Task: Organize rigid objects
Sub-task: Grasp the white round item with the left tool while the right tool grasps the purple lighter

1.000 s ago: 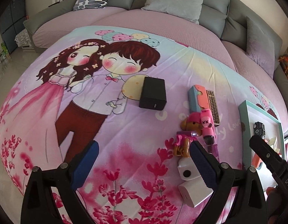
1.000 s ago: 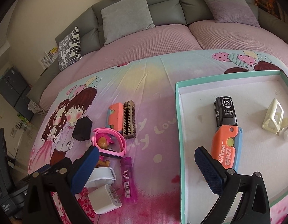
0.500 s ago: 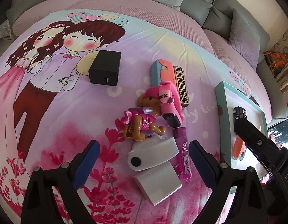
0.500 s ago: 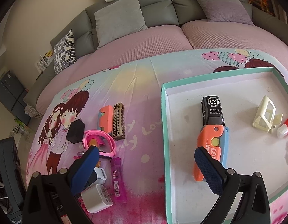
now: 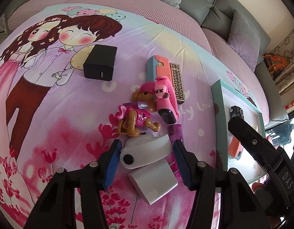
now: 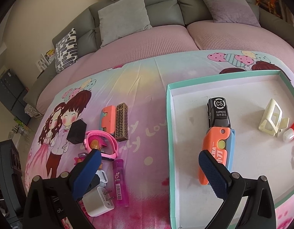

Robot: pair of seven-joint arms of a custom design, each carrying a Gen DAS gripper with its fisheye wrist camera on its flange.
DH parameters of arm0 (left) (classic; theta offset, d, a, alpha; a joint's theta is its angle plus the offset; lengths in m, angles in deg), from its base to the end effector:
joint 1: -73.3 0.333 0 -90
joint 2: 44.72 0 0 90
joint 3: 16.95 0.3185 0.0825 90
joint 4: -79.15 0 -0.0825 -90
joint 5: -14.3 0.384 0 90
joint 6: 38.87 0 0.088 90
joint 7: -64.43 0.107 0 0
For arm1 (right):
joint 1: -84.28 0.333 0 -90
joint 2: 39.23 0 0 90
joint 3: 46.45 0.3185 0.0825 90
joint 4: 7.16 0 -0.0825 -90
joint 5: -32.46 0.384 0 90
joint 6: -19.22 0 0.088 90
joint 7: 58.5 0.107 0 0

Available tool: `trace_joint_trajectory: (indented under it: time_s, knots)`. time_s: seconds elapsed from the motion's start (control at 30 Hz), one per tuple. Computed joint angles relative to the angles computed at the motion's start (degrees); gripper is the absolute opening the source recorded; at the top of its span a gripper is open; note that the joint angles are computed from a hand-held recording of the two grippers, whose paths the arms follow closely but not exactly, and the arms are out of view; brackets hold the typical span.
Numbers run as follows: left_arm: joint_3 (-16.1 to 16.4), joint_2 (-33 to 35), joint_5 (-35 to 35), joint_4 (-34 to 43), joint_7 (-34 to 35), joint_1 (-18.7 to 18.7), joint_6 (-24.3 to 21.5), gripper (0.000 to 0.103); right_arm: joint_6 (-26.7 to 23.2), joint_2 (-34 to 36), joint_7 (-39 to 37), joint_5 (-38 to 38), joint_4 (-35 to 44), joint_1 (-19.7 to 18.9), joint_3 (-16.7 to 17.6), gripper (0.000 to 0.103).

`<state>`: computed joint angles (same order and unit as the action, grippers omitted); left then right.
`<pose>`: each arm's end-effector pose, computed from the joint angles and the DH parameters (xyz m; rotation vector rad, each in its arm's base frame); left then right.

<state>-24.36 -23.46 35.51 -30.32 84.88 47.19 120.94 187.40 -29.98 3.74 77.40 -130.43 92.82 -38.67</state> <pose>0.5485 -0.3746 0.3614 -2.3868 1.6962 -0.7869 0.5819 0.1208 0.3858 -1.7687 1.7028 -0.2381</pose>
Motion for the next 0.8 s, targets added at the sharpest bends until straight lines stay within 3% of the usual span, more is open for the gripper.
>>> trace_joint_trajectory:
  time_s: [0.47,0.8]
  knots:
    - [2.5,-5.1,7.3,-5.7,-10.7,0.3,0.5,0.058,-2.4,-0.4,-4.2,-0.7,0.0,1.3,0.2,0.099]
    - [1.1,-6.3,9.3,-7.7,-14.2,3.0,0.5,0.058,-6.0,1.2,-3.3,-5.9,0.7,2.5,0.0,0.077]
